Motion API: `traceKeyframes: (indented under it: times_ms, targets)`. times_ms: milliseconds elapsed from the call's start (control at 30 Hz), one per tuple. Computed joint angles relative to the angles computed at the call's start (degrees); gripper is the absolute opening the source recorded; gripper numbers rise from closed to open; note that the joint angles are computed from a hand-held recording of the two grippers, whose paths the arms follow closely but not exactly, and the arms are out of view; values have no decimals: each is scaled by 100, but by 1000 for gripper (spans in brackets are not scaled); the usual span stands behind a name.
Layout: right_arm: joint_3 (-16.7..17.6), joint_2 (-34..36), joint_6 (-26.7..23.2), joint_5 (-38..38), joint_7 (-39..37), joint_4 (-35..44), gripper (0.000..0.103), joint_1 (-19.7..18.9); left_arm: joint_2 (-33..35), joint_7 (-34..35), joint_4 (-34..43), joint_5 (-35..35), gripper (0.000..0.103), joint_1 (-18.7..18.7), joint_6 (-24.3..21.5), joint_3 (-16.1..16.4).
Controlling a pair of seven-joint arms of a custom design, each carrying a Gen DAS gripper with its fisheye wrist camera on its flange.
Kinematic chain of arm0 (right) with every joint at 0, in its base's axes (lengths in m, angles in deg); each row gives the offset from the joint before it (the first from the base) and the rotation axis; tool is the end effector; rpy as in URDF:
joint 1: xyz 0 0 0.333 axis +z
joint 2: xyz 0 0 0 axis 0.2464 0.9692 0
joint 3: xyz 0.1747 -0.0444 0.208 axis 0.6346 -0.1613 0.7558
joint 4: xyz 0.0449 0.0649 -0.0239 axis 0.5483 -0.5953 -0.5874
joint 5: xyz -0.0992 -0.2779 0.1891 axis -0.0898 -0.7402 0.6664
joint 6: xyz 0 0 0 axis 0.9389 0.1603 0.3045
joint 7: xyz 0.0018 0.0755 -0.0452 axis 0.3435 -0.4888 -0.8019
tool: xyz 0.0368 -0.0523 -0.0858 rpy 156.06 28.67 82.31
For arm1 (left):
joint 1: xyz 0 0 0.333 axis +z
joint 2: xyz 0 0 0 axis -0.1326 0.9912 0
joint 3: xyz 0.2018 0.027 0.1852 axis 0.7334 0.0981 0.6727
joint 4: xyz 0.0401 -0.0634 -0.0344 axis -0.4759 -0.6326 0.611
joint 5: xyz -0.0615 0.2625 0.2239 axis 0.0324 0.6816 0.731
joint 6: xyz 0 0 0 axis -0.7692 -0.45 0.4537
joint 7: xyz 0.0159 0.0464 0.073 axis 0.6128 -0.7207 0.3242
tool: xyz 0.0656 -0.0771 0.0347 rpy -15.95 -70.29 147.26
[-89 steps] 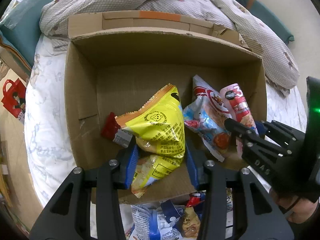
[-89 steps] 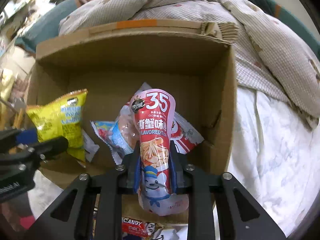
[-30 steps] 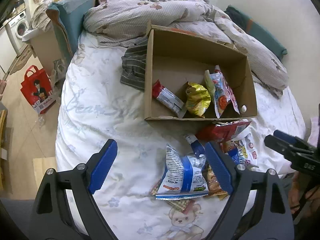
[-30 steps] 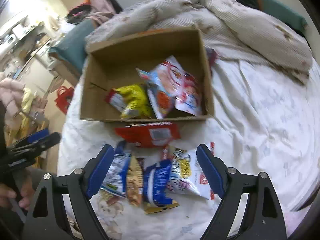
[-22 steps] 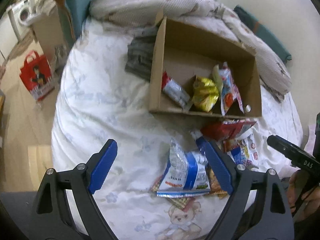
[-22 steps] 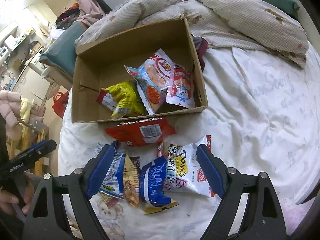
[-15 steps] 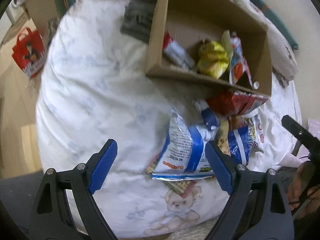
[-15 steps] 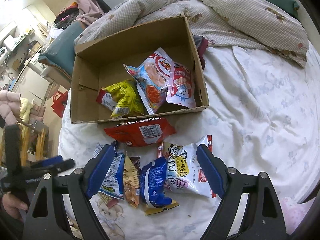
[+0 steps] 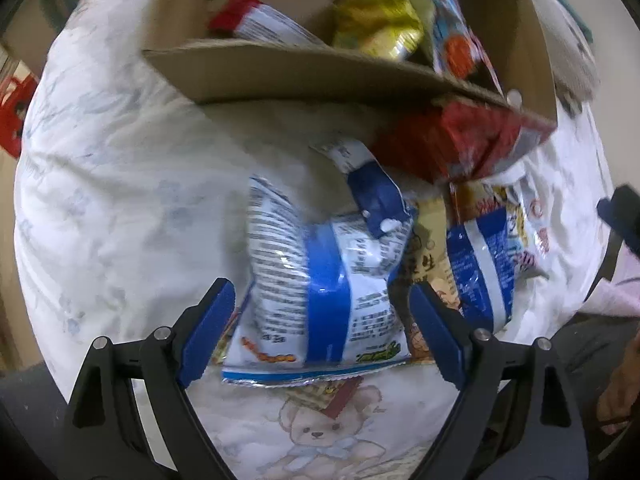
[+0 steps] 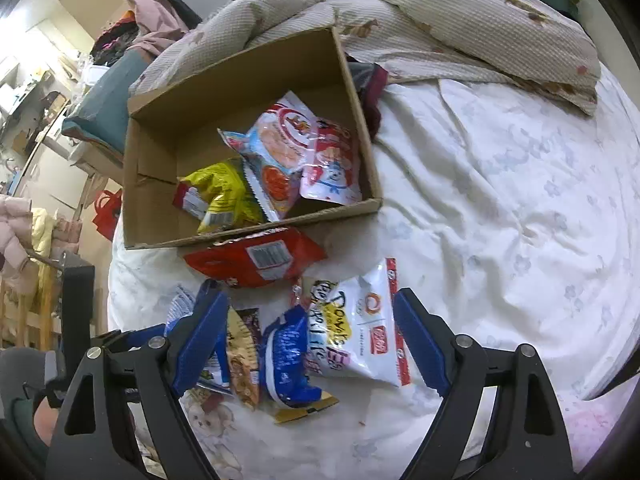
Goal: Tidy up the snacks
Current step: 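Grasp the blue-and-white bag with the left tool, then grasp the white-red Oishi bag with the right tool while the left tool holds its bag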
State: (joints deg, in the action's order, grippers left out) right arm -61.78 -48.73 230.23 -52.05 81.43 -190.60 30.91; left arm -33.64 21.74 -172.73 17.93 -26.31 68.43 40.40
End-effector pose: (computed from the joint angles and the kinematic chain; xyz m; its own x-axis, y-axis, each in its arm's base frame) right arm 0.4664 0.1458 0.4141 0.1012 -0.9476 -0.3030 -0.9275 0.0203 -0.3732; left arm 0.4697 -0.3105 0.3302 0.0526 -0.9747 0.2174 -0.9900 -0.0795 -0.1165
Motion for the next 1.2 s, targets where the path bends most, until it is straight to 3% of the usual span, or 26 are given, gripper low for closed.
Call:
traceKeyframes:
  times_ms: [67, 233, 333, 567, 633, 767, 933, 1033, 1100, 1200]
  targets:
    - [-11, 12, -36, -8, 43, 10, 87, -22, 82, 0, 19, -35, 81, -4, 77, -10]
    - [-28, 79, -106, -99, 218, 61, 87, -107, -115, 81, -195, -192, 50, 50, 136, -35]
    - [-52, 163, -261, -127, 386, 129, 87, -176, -665, 405, -684, -843, 47, 215, 255, -130]
    - [-76, 621, -988, -17, 649, 506, 87, -342, -1731, 424, -1448, -1087, 47, 206, 224, 54]
    - [-52, 841, -1236, -91, 754, 669, 87, -382, -1809, 534, -1570, -1360, 47, 191, 272, 118]
    - [13, 1339, -1781, -109, 757, 1079, 87, -463, -1788, 242, -1543, -988, 47, 188, 324, 85]
    - [80, 1570, -1838, -3, 751, 1175, 85, -532, -1712, 133, -1474, -714, 47, 168, 400, 75]
    - [122, 1637, -1893, 257, 572, 1222, 72, -595, -1648, 164, -1435, -744, 47, 151, 410, 75]
    - [138, 1584, -1902, 329, 470, 1180, 52, -605, -1633, 169, -1438, -810, 47, 145, 448, 77]
    - [162, 1375, -1794, 290, 269, 1030, 41, -557, -1704, 147, -1522, -866, 47, 154, 526, 91]
